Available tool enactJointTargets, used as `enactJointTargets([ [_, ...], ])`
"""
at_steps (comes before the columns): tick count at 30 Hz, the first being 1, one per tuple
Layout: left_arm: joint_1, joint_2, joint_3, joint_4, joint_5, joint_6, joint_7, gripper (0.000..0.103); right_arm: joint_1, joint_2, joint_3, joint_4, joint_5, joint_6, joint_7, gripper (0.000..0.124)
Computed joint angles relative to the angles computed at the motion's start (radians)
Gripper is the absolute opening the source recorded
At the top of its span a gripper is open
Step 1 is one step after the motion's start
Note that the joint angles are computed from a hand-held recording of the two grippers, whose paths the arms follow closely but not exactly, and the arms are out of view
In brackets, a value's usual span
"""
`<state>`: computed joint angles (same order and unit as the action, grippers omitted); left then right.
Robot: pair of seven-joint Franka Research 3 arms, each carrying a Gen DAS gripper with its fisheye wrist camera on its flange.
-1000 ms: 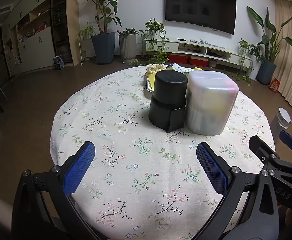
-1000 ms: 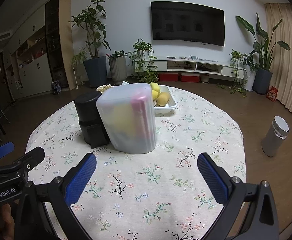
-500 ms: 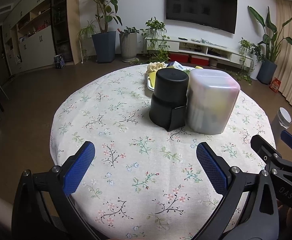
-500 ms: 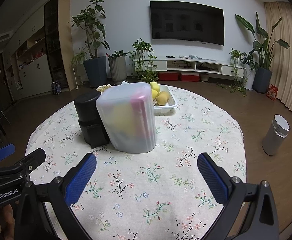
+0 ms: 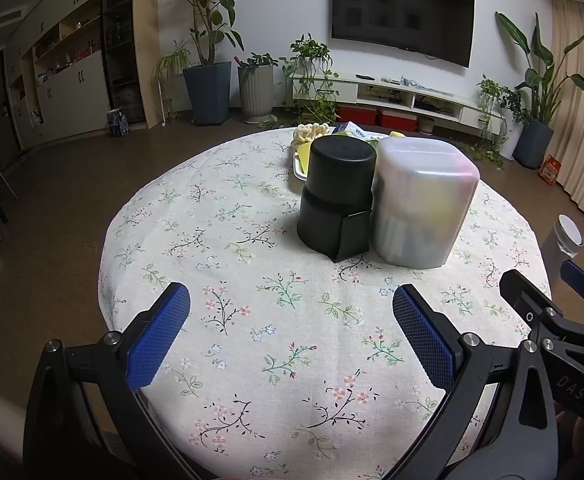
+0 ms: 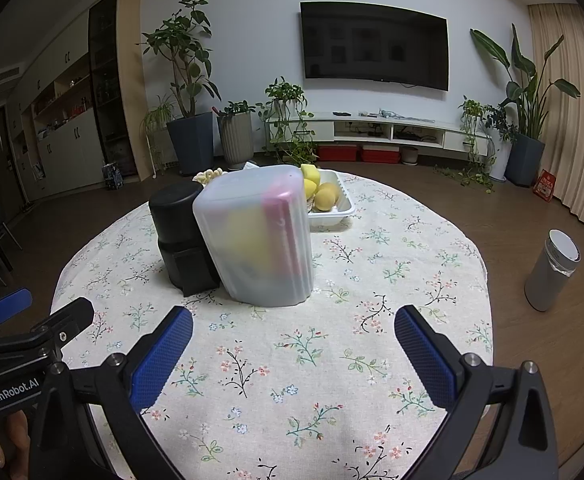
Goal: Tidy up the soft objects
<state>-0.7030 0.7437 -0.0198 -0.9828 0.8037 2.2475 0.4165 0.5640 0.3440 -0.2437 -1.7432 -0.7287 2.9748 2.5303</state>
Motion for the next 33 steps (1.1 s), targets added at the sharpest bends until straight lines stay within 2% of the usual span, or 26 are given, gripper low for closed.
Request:
enactJointTargets([
  [11, 0.001, 0.006, 0.002, 0.001, -0.001, 0.020, 0.000, 0.103, 0.002, 0.004, 0.002, 0.000, 0.012, -0.003, -0.005, 0.103],
  [33, -0.016, 0.024, 0.016, 0.040, 0.014, -0.011, -0.010, 0.103, 0.006, 0.008, 0.002, -0.003, 0.042, -0.004, -0.030, 0.103],
])
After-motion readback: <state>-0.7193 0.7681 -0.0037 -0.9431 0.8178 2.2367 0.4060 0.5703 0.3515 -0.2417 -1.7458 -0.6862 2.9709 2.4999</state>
